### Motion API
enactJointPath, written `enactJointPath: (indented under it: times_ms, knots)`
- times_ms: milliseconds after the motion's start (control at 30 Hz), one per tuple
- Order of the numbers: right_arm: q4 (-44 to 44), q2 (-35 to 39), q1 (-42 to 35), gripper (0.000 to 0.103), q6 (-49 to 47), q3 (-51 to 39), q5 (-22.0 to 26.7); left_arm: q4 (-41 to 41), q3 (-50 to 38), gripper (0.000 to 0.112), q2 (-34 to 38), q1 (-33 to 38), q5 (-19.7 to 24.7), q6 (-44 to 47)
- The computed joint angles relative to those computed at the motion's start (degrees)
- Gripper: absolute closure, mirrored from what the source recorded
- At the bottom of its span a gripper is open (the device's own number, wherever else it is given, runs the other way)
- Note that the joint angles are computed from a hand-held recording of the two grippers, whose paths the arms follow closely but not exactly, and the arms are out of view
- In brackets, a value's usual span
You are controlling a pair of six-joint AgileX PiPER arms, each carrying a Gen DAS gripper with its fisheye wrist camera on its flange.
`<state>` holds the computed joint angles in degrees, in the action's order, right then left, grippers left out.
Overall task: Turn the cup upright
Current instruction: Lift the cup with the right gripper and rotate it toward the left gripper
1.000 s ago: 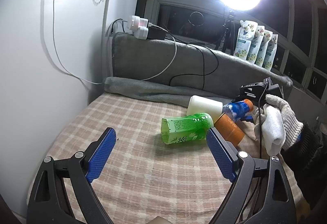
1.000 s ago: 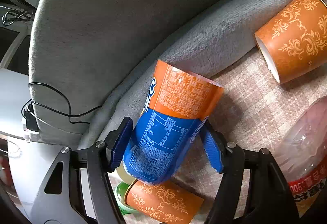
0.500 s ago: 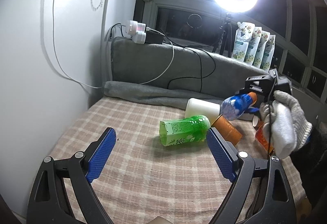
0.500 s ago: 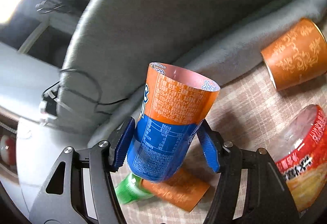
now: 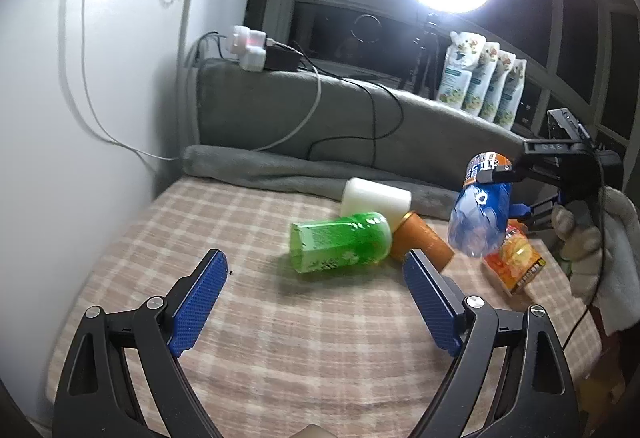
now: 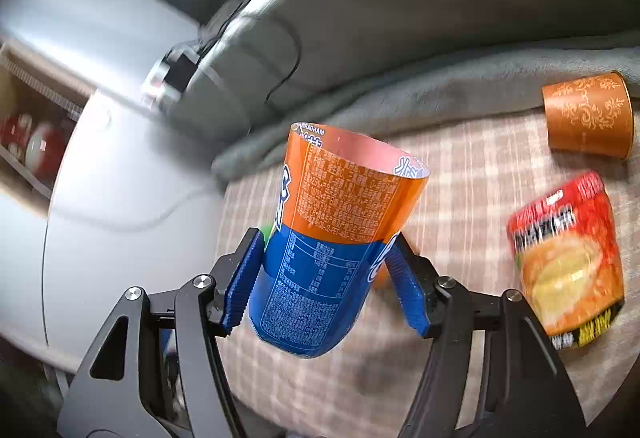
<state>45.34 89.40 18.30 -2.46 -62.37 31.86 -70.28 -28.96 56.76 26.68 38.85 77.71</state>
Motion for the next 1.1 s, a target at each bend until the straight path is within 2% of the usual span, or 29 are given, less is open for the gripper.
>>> enactJointPath:
  times_ms: [133,467,667,1100]
  knots:
    - [0.1,-1.8,0.8,0.038,-3.4,2.1,4.5,1.8,-0.6,0.023,0.4,-0.6,2.2,-2.2]
    - [-4.7,4.1,7.1,0.038,-3.6,2.4,9.5,6.8,-1.3,0.023,0.5,-7.6,1.1,-7.9]
    - [-12.8,8.2,11.9,0.038,2.0,-1.4,9.7,8.1,-1.8,0.025,1.9,-9.5,1.6,-9.6]
    - [-18.6,8.4,15.5,0.034,8.0,-1.0,5.1,8.9,-3.1,0.025,6.4,-10.7,4.8,-11.4]
